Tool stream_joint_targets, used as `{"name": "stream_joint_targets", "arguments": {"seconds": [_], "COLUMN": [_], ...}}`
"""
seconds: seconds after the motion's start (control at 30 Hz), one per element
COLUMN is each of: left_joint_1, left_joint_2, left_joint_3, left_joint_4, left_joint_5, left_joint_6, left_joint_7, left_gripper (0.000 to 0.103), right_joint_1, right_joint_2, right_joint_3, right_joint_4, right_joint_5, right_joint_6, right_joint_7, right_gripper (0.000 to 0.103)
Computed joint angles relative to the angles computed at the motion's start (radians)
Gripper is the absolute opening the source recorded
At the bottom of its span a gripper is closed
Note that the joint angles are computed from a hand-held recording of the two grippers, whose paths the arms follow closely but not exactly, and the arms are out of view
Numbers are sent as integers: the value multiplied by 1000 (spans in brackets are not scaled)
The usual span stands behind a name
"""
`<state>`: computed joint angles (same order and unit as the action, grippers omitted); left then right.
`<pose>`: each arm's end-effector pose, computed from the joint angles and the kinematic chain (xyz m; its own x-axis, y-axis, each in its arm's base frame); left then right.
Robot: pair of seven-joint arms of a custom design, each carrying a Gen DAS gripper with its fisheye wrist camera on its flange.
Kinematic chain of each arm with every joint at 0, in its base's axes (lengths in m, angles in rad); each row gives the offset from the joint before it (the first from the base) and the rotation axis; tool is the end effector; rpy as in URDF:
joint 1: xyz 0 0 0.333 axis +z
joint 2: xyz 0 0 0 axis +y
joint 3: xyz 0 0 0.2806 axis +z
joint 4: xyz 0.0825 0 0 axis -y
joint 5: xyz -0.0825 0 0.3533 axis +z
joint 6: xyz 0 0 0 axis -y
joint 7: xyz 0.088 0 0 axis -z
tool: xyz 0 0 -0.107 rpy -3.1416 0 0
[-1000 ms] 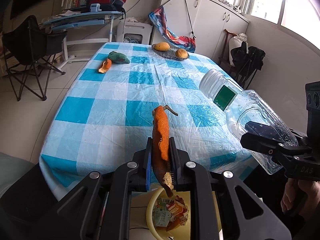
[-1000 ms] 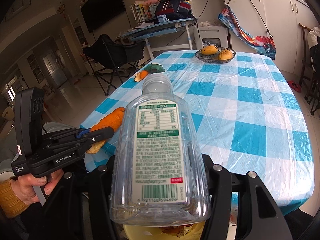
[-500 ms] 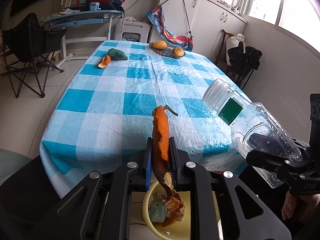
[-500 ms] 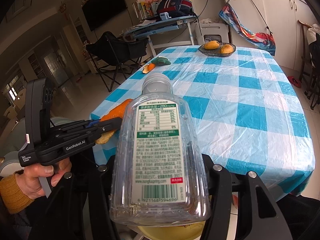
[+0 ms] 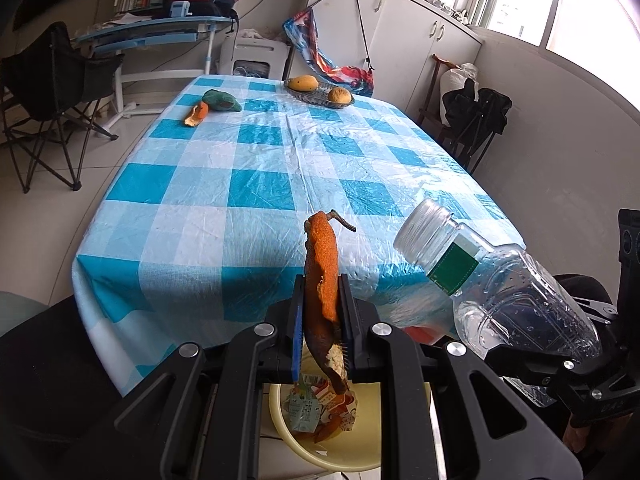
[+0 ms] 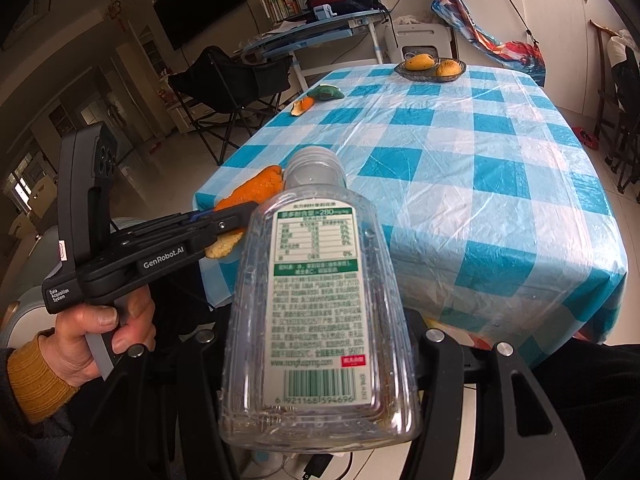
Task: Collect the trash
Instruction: 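Open the left gripper over the basin to drop the peel while the right holds the bottle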
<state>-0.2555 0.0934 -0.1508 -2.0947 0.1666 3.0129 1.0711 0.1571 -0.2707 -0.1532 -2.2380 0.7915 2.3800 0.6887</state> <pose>0.5304 -0.2391 0.4594 -0.1537 -0.9582 0.2413 -0.7159 -0.0603 -0.6956 0.4874 0.0048 0.5038 0.4755 -0.8283 -0.2962 -0.7416 -0.1963 -0.6415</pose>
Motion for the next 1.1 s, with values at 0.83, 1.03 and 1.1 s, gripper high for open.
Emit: {"name": "stream_joint_targets", "arguments": {"seconds": [0.83, 1.03, 1.1], "left_joint_1": [-17, -11, -9], "left_joint_2": [44, 40, 43], "left_joint_3": [-64, -59, -59], "left_joint_4": [68, 63, 68], "left_joint_5": [-220, -241, -247], "left_joint_6": [-273, -266, -273], "left_joint_7": [311, 296, 298], "left_gripper": [16, 22, 24], "right_joint_1": [-7, -10, -11], "right_joint_2": [-15, -6, -3], "right_joint_3": [12, 19, 19], "right_joint_4": [-37, -31, -26], "right_joint_5": [-229, -251, -252], "right_joint_6": [-46, -55, -59], "right_joint_7": [192, 209, 212], "right_gripper": [55, 56, 55]}}
